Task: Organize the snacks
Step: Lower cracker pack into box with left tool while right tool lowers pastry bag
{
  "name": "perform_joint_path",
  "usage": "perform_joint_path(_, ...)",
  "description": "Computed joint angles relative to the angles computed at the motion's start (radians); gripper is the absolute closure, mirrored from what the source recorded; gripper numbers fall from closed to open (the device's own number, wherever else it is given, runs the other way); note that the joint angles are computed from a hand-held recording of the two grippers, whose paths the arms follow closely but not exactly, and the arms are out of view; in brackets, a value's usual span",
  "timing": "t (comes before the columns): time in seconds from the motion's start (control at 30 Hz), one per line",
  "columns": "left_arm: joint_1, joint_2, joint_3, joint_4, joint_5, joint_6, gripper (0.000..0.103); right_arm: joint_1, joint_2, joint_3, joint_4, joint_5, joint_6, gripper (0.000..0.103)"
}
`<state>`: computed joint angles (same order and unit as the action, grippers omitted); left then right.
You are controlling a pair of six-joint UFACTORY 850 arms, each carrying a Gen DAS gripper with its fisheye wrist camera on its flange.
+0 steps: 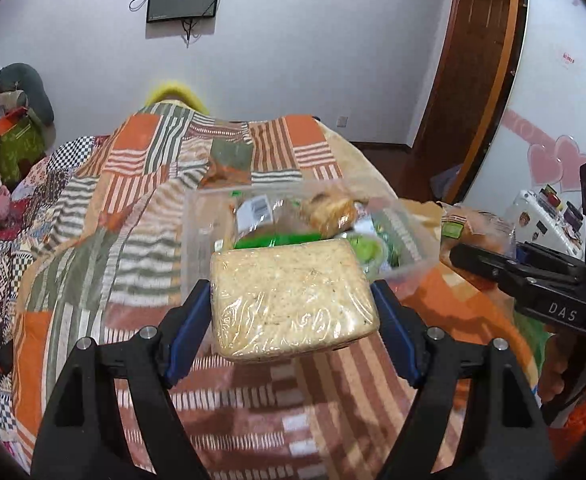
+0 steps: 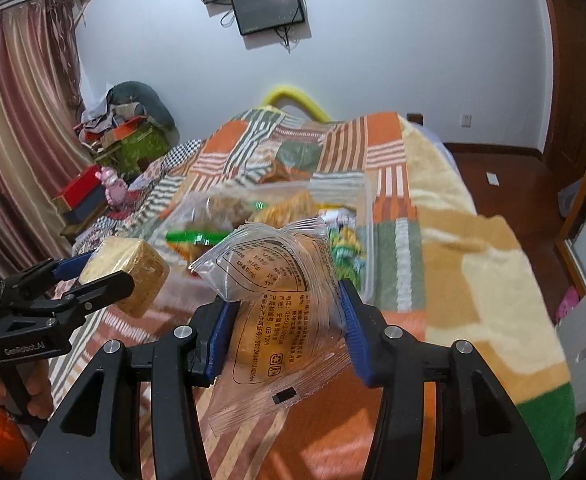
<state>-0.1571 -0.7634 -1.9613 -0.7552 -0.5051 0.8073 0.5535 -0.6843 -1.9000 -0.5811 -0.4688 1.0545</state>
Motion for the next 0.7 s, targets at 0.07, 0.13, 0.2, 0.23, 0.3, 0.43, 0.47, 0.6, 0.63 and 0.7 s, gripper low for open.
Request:
perform_joint_path(0.07,-0.004,-0.032,-0.053,0.029,-0.011,-0.035,0.025,-0.007,-0.022,-0.037,0.002,-0.007,-0.013,0.057)
perform_joint_path(0.13,-0.011,-0.066,-0.101,0.077,-0.005,-0.081,0.025,-0.009,-0.046,-0.073,-0.014,-0.022,-0.011,0.057)
perform_joint_path(0.2,-0.018,-0.101,-0.153,0.142,-0.005,-0.142,0.025,-0.012,-0.075,-0.114,-0.019,-0.047,-0.022,0.057)
perform_joint_path(0.23,-0.019,-0.129,-0.193,0.176,-0.018,-0.177,0.025,-0.016,-0.094,-0.14,-0.008,-0.059,-0.035,0.057)
perform_joint_path(0.3,-0.019,-0.177,-0.267,0.231,-0.038,-0.237,0.025,-0.025,-0.124,-0.182,0.026,-0.075,-0.069,0.057)
perform_joint_path(0.43,-0.018,-0.24,-0.362,0.255,-0.064,-0.28,0.025,-0.035,-0.187,-0.266,0.076,-0.12,-0.123,0.057)
perform_joint_path(0.47,-0.019,-0.247,-0.373,0.253,-0.064,-0.277,0.025,-0.038,-0.195,-0.274,0.089,-0.124,-0.131,0.057)
perform_joint_path(0.6,-0.03,-0.27,-0.403,0.293,-0.05,-0.29,0.025,-0.039,-0.232,-0.321,0.132,-0.143,-0.163,0.057)
perform_joint_path(0.63,-0.032,-0.279,-0.415,0.299,-0.058,-0.293,0.025,-0.041,-0.24,-0.332,0.144,-0.149,-0.179,0.057)
perform_joint_path(0.7,-0.037,-0.285,-0.417,0.319,-0.063,-0.301,0.025,-0.039,-0.248,-0.344,0.161,-0.156,-0.207,0.057)
